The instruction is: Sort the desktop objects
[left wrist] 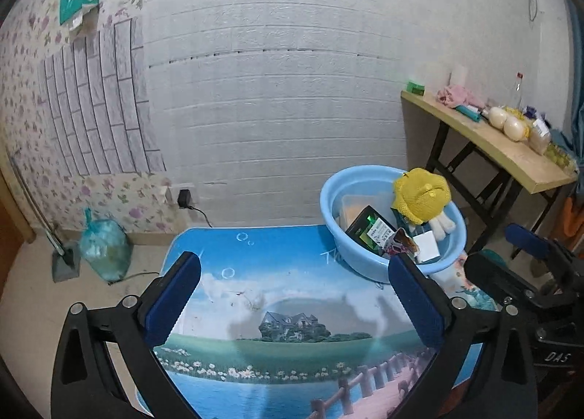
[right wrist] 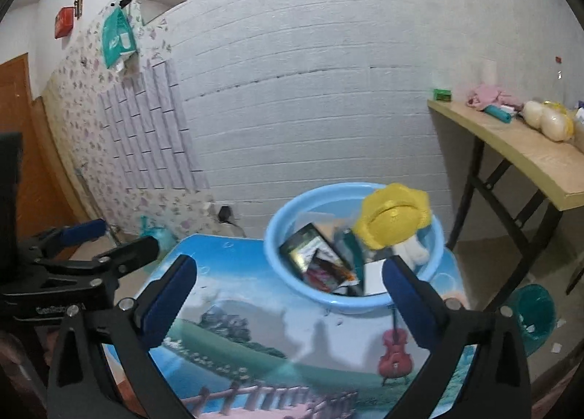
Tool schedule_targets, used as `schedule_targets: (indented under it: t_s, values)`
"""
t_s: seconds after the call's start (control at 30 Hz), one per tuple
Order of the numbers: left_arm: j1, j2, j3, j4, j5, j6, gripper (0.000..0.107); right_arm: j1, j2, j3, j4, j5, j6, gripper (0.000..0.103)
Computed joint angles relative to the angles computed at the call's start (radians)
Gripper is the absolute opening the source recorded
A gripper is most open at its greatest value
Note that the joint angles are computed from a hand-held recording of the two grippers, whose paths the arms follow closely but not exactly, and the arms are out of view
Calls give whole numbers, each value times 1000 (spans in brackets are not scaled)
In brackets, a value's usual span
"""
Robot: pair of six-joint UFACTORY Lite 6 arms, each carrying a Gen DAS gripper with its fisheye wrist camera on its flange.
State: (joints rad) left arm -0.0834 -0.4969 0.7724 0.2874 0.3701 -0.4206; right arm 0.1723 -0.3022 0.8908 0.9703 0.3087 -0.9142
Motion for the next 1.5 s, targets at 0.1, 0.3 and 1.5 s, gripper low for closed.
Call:
schedule_targets:
  t_s: [0.1,0.3,1.5]
  values:
    - [47,-27,-22,-165,-18,177,103,16,12,12,-133,-19,129,103]
    - [34,20,-24,-159,-45,190,103,22,68,40,-140,-6,144,103]
    - [-56,-71,-64,147,68,-117,103,10,24,3,-200,44,206,103]
